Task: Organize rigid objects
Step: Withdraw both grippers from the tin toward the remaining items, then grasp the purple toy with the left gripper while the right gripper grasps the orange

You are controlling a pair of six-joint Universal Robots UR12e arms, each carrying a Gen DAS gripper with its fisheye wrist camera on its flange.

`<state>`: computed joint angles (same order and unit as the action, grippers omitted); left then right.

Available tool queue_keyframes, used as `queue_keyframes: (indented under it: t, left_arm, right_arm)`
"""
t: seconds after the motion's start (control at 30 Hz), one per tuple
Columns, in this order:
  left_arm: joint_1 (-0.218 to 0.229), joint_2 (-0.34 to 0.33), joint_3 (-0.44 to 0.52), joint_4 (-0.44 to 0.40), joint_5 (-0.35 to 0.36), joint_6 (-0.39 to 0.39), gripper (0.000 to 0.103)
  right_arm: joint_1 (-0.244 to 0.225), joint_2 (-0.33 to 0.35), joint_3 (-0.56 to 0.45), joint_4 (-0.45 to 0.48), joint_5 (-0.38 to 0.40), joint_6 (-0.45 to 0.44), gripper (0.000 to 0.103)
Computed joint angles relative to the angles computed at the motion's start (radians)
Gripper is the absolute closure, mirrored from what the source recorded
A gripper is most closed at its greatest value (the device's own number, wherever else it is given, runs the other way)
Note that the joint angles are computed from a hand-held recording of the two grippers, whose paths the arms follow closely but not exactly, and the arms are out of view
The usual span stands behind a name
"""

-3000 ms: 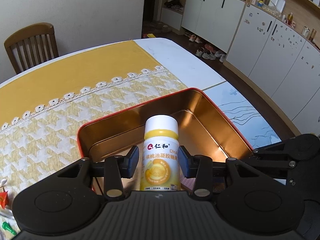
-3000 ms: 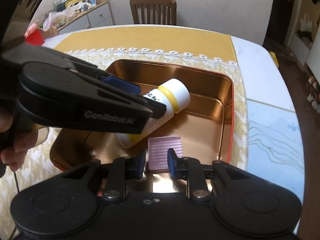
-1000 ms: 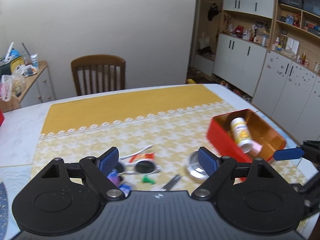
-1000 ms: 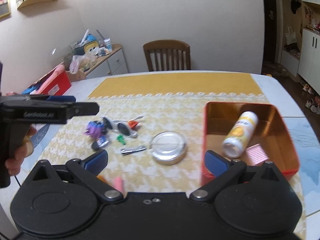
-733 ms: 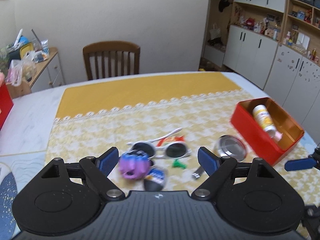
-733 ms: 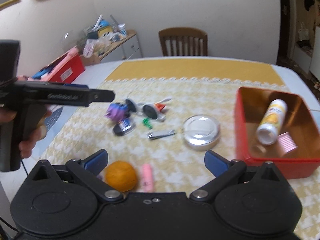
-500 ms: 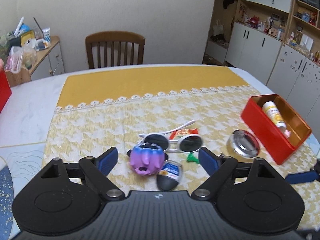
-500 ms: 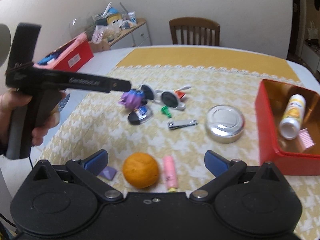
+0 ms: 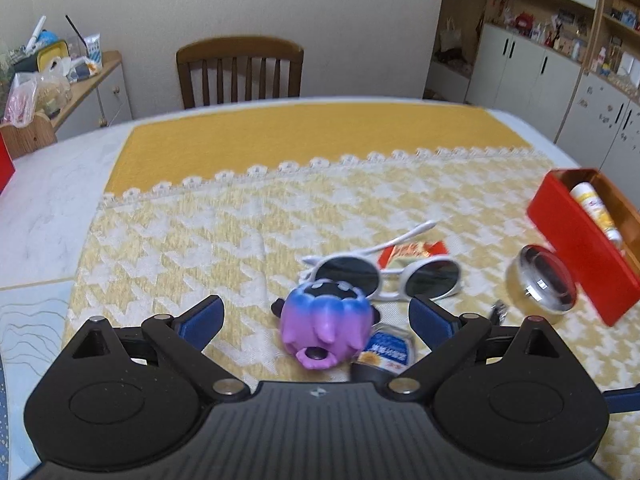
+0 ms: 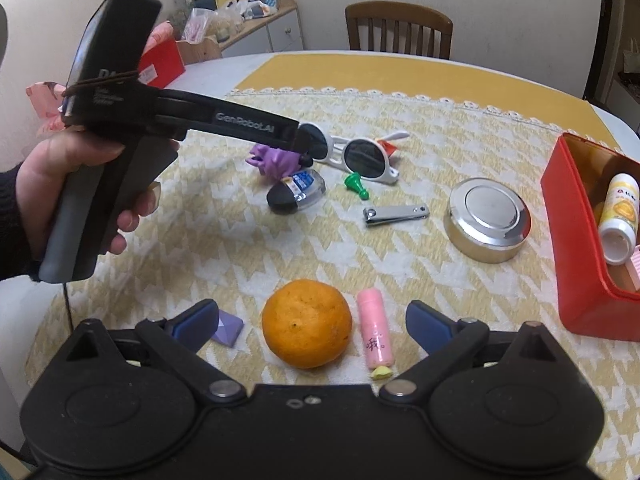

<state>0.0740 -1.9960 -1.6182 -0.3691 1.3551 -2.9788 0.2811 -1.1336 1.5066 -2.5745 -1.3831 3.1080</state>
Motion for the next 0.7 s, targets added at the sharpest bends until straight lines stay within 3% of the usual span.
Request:
queue_keyframes:
  t: [0.3, 0.5, 0.7]
  left_arm:
    - [0.001, -0.026, 0.015, 0.005, 0.025, -0.017, 0.004]
    - [0.002, -0.025, 0.006, 0.026, 0.005, 0.001, 0.005]
    - [0.004, -0.021, 0.002, 0.015, -0.031, 0.032, 0.029]
  right_arm:
    - [0.006, 0.011, -0.012, 0.027, -0.018, 0.001, 0.016]
    - [0.008, 0.014, -0.016, 0.038, -0.014, -0.007, 0.024]
    - [0.010, 0.016, -0.018, 0.046, -0.009, -0.025, 0.031]
